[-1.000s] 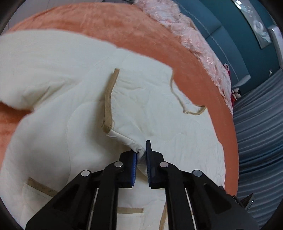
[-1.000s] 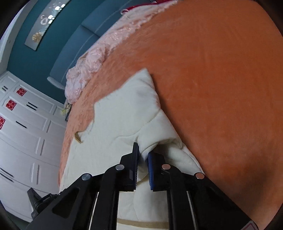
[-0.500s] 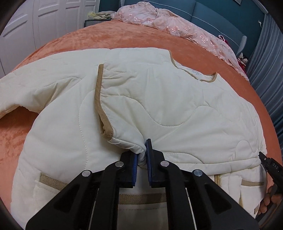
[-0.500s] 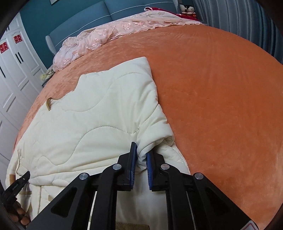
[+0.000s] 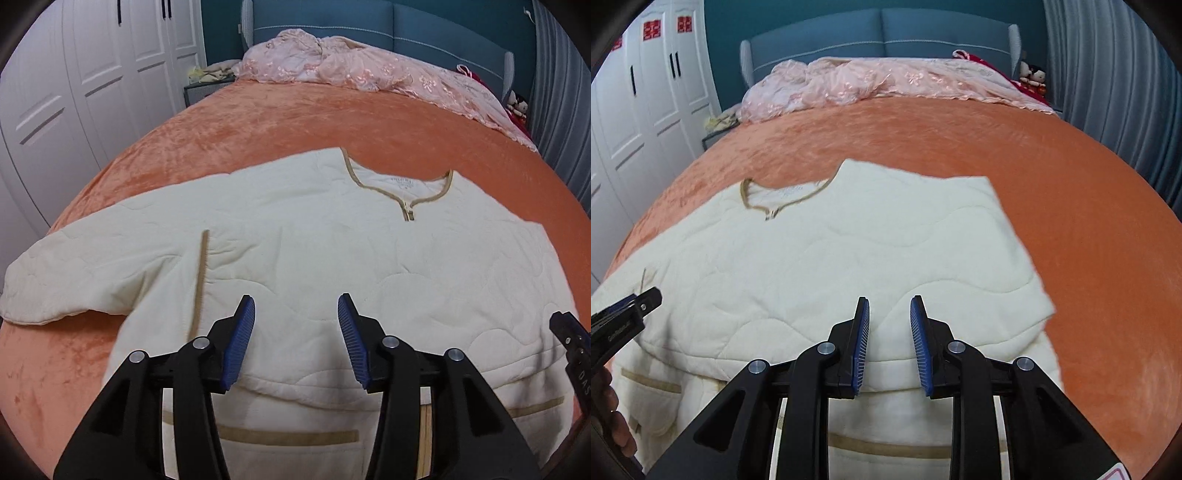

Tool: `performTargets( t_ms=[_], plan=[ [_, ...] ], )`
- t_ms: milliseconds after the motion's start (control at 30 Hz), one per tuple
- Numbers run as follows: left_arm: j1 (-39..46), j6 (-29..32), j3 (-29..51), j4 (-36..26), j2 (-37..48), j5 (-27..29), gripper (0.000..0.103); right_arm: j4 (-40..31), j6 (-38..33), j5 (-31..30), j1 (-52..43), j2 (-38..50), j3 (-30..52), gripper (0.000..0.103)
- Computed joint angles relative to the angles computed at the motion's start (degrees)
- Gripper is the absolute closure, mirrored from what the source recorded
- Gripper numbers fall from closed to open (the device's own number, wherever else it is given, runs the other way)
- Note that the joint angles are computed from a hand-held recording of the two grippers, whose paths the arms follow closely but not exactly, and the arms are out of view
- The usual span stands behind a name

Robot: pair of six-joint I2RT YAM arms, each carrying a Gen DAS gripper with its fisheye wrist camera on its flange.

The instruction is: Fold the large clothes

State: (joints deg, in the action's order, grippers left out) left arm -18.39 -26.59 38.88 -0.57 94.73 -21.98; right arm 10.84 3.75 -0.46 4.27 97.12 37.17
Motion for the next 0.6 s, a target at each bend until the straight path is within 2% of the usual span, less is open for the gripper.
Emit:
performTargets(
  t_ms=[67, 133, 167, 400, 600],
  plan=[
    [-1.4, 0.1, 1.7, 1.3, 5.8, -1.6, 0.058, 3.2, -0.1, 1.8, 1.1, 5.1, -0.4, 0.079],
    [-2.7, 0.4, 1.0, 5.4, 10.3, -4.0, 0.057, 8.9, -0.4, 1.9, 1.0, 6.8, -3.3, 0.079],
    [-3.3, 0.4, 0.4, 7.4, 11.4, -5.2, 0.057, 9.7, -0.4, 1.7, 0.8, 6.7, -4.0, 0.079],
    [-6.3, -0.7, 0.2, 10.7, 14.5, -12.0, 0.051, 14.9, -0.8, 3.8, 1.5, 7.4, -6.4, 0.079],
    [-7.0, -0.8, -0.2, 13.1, 16.0, -14.2, 0.05, 19.1, -0.7, 7.2, 3.5, 9.3, -7.2, 0.079]
  ],
)
